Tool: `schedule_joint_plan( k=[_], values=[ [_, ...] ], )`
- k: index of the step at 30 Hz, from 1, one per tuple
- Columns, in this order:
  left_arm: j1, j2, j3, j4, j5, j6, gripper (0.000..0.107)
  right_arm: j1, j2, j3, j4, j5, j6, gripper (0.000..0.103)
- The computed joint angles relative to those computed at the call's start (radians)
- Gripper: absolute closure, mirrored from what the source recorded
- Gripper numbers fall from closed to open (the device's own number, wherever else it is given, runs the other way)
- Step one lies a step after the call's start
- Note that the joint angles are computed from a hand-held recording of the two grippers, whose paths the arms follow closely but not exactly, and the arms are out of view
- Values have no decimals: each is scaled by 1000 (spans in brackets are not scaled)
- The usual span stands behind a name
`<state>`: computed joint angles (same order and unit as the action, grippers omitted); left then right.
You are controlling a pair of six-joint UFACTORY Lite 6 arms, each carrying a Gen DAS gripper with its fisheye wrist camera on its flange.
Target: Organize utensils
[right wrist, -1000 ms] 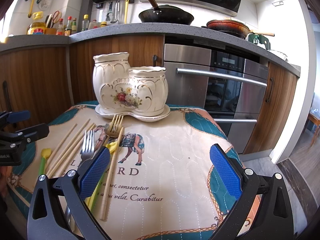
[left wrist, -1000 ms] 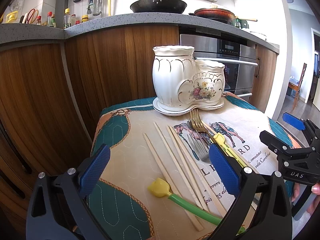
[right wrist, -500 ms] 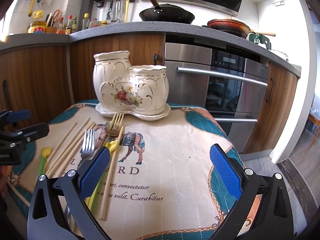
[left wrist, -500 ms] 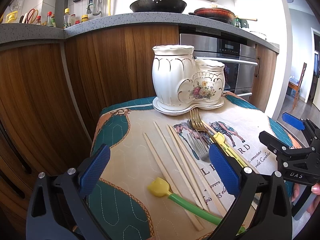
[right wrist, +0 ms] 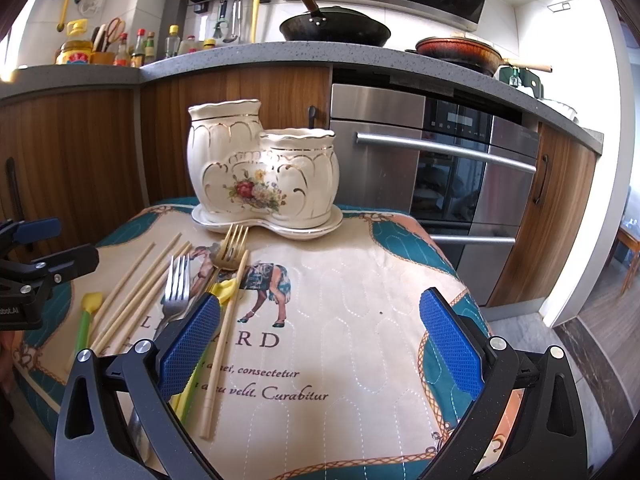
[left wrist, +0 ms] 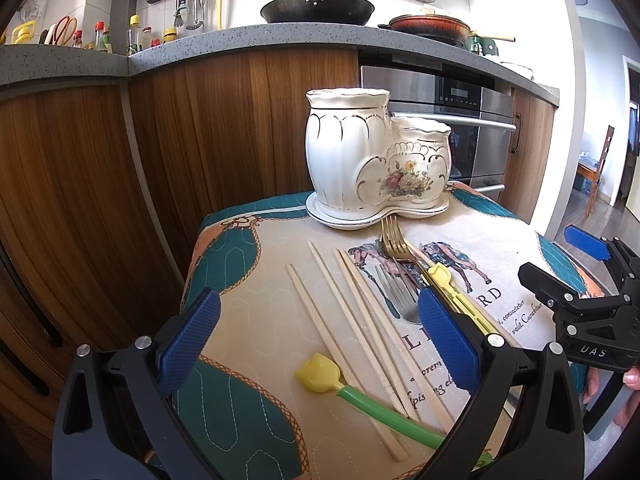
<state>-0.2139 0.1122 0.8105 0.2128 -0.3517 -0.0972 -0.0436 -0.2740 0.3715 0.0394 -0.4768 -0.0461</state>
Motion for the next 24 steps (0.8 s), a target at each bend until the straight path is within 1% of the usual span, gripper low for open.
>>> schedule_joint_plan(
  k=[8, 11, 14, 16, 18, 20, 22, 23, 24],
  values=[
    [10, 19, 8, 17, -9, -20, 9, -4, -7, -5, 0, -6, 3, 4],
    [27, 25, 21, 64, -4, -71, 9, -15, -25, -9, -24, 2, 26, 4],
    [50, 32, 38, 114, 4, -127, 9, -13, -37, -7, 40, 18, -13, 4],
    [65, 33, 45, 142, 4, -158, 9, -39, -46, -2, -34, 40, 56, 4],
    [72, 40, 57, 162, 12, -171, 9, -46, -54, 6, -44, 62, 65, 4],
    [71, 53, 76, 160, 29, -151, 9, -36, -51, 32, 5, 107, 9, 4],
    [68, 64, 88, 116, 37, -89, 9, -24, -53, 45, 71, 133, -53, 4],
    [64, 73, 99, 85, 45, -50, 9, -26, -60, 39, 60, 126, -42, 4],
    [62, 82, 111, 65, 56, -27, 9, -34, -73, 31, 8, 114, 8, 4]
  ],
)
